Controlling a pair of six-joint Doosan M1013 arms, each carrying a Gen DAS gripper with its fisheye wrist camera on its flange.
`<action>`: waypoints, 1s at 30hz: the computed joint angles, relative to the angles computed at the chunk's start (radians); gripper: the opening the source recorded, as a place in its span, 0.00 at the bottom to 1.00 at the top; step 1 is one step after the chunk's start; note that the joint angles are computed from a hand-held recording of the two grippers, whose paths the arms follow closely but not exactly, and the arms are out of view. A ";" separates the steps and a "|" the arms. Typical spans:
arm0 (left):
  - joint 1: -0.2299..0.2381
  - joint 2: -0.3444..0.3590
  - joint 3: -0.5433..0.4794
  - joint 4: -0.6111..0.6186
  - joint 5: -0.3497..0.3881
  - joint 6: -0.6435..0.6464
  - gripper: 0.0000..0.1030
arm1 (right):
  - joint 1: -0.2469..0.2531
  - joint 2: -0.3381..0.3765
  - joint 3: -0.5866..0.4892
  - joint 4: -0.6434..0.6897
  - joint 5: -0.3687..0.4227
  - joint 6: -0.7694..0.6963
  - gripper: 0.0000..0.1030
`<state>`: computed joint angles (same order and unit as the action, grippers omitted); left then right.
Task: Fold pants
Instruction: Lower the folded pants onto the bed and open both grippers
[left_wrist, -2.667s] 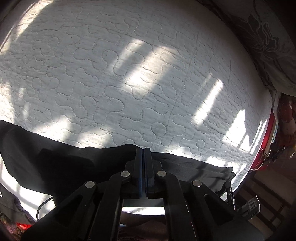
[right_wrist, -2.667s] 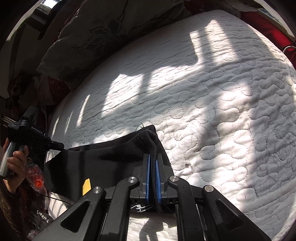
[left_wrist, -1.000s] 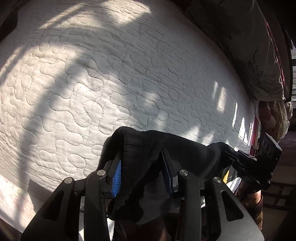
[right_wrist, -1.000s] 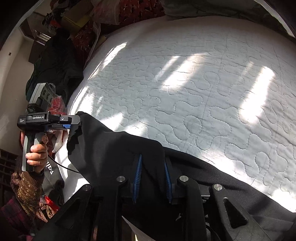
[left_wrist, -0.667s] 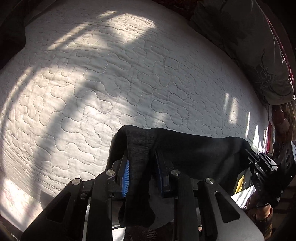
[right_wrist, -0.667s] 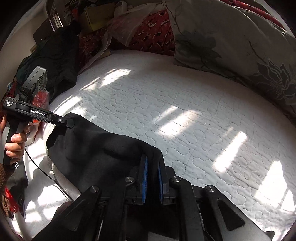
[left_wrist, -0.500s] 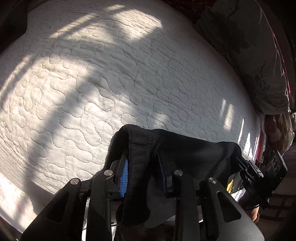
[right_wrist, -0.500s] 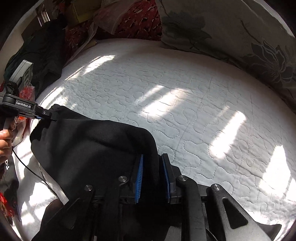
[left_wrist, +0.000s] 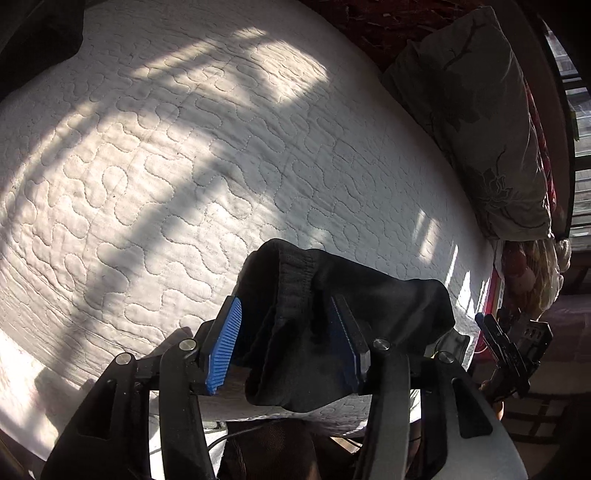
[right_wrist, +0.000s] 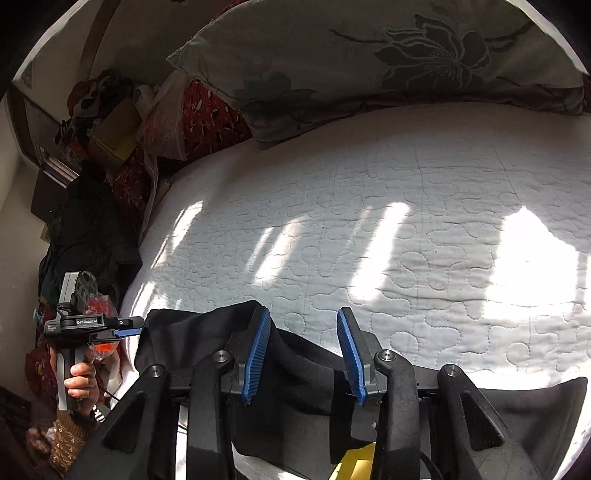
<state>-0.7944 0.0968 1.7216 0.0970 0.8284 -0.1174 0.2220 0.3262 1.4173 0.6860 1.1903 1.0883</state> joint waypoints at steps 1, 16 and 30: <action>-0.013 -0.009 0.011 0.009 -0.021 -0.023 0.49 | -0.019 -0.019 0.013 -0.013 -0.017 0.013 0.49; -0.147 0.044 0.005 0.085 -0.207 -0.296 0.55 | -0.236 -0.130 0.173 -0.216 -0.108 0.172 0.53; -0.073 0.102 -0.038 -0.090 -0.099 -0.240 0.45 | -0.154 -0.125 0.199 -0.355 -0.163 0.107 0.10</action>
